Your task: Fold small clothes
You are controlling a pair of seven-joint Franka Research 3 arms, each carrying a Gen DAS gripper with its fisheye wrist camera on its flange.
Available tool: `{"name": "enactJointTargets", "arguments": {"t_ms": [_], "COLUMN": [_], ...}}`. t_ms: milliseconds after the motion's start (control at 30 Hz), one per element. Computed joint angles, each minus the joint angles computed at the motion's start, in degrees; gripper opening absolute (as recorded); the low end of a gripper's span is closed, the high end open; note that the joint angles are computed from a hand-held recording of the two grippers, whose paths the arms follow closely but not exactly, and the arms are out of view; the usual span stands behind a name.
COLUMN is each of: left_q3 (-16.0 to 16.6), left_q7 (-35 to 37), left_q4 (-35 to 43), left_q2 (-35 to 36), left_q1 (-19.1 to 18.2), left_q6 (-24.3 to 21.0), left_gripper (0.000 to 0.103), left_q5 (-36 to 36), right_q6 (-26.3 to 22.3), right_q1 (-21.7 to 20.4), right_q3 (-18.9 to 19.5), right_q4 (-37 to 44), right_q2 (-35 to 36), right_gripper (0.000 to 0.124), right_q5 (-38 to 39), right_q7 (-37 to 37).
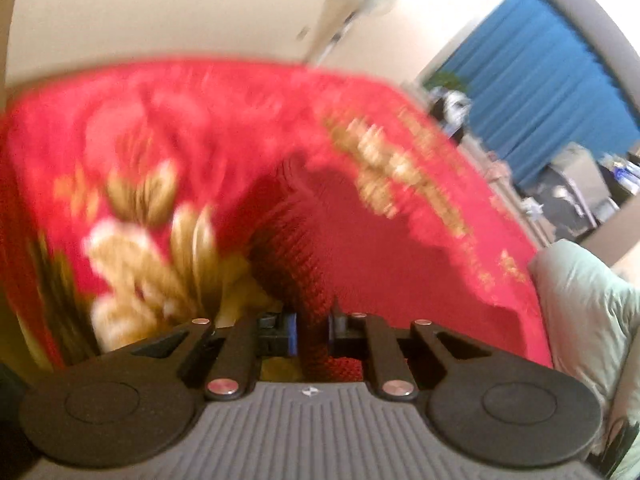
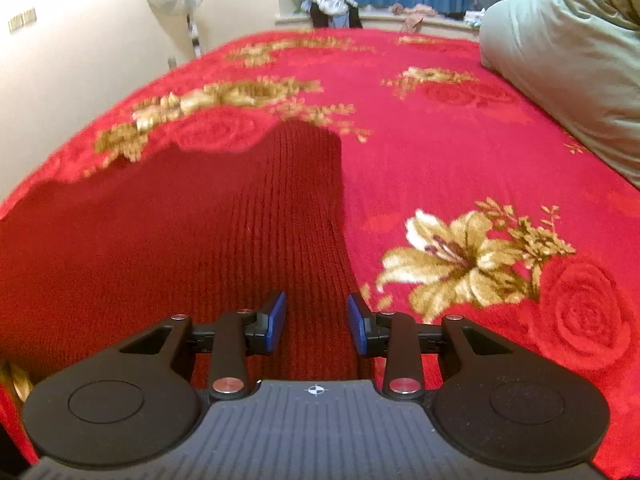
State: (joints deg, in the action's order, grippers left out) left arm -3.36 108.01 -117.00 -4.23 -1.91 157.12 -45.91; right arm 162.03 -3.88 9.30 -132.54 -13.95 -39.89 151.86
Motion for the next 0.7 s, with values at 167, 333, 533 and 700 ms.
{"name": "enactJointTargets", "arguments": {"t_ms": [167,333,533,700], "left_q3": [0.14,-1.04,-3.18,-5.36], "left_q7": [-2.23,-18.90,-18.93,-7.43], "left_q4": [-6.27,-5.96,-1.89,1.20], "left_q2": [-5.77,-4.69,-4.33,-1.90], "left_q1": [0.14,2.85,-2.09,-11.16], "left_q6": [6.44,0.07,6.33,9.38], "left_gripper": [0.013,0.013,0.013,0.012], "left_q5": [6.28,26.09,39.01,36.76], "right_q6": [4.68,3.72,7.38,12.30], "right_q1": [-4.24,-2.89,-6.02,-11.93], "right_q3": [2.58,0.66,0.81,3.27], "right_q4": [0.35,0.88,-0.30,-2.73], "right_q2": [-0.47,-0.44,-2.50,-4.95], "right_gripper": [0.036,0.036,0.036,0.036], "right_q5": [-9.26,-5.85,-4.42,-3.55], "right_q7": [9.49,8.60,11.10,12.81]}}
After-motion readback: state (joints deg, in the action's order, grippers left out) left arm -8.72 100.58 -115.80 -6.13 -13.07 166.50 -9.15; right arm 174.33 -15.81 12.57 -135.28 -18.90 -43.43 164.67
